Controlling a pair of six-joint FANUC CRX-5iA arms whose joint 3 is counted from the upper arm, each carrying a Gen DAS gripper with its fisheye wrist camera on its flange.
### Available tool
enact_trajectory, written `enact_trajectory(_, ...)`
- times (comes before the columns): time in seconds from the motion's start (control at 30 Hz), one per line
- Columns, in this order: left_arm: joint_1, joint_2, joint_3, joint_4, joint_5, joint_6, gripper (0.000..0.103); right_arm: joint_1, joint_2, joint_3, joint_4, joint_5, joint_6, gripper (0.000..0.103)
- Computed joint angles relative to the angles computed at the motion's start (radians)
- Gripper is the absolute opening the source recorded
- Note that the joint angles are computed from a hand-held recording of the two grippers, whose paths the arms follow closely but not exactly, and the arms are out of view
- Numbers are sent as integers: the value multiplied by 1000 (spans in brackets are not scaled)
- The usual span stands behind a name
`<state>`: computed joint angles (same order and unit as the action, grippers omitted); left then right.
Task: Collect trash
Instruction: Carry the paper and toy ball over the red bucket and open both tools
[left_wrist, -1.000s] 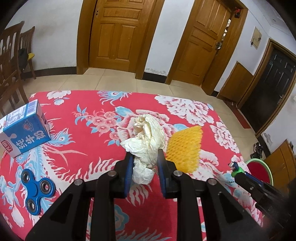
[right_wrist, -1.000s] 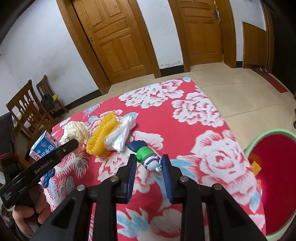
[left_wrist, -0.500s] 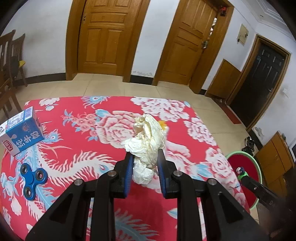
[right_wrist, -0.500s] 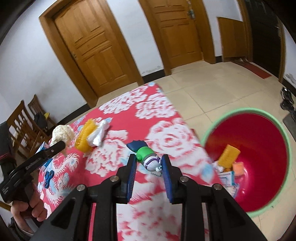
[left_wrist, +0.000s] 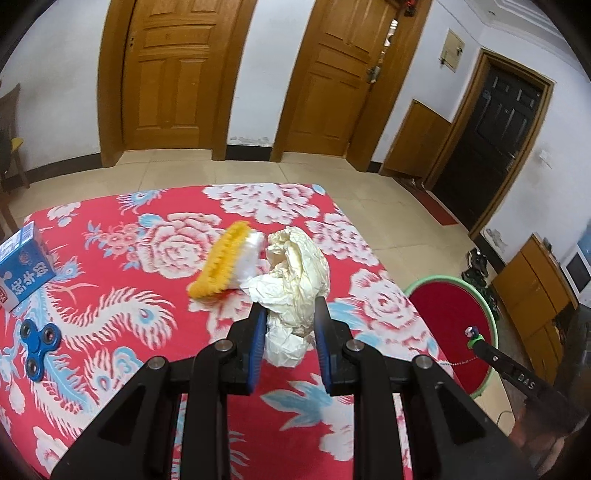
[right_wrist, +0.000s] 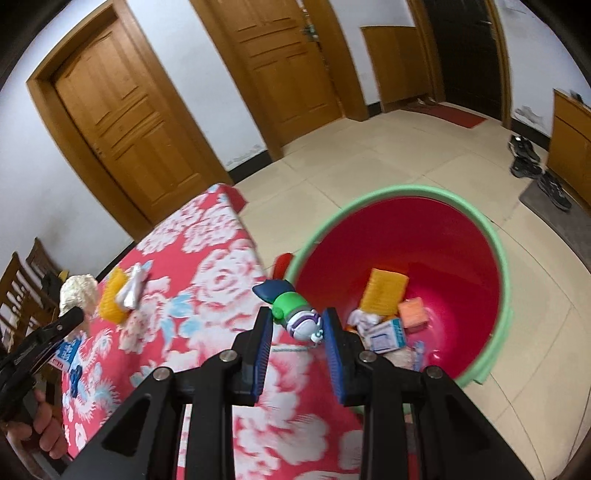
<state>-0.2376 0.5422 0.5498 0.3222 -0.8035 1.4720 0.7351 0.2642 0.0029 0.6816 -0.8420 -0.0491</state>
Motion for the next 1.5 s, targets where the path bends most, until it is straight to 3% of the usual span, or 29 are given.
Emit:
enact_trajectory(0.73,-101,96,146,8,-116,-74,24,-45,-101,-187,32,55,-172,32)
enact_trajectory(1.23,-175,239,324,28,-231,-132,24,-42,-160,-256,78,42,-247,34)
enact_trajectory(1.5,-208,342,478,29,-312,-157,24,-46,-174,-273,70,38,-261,38)
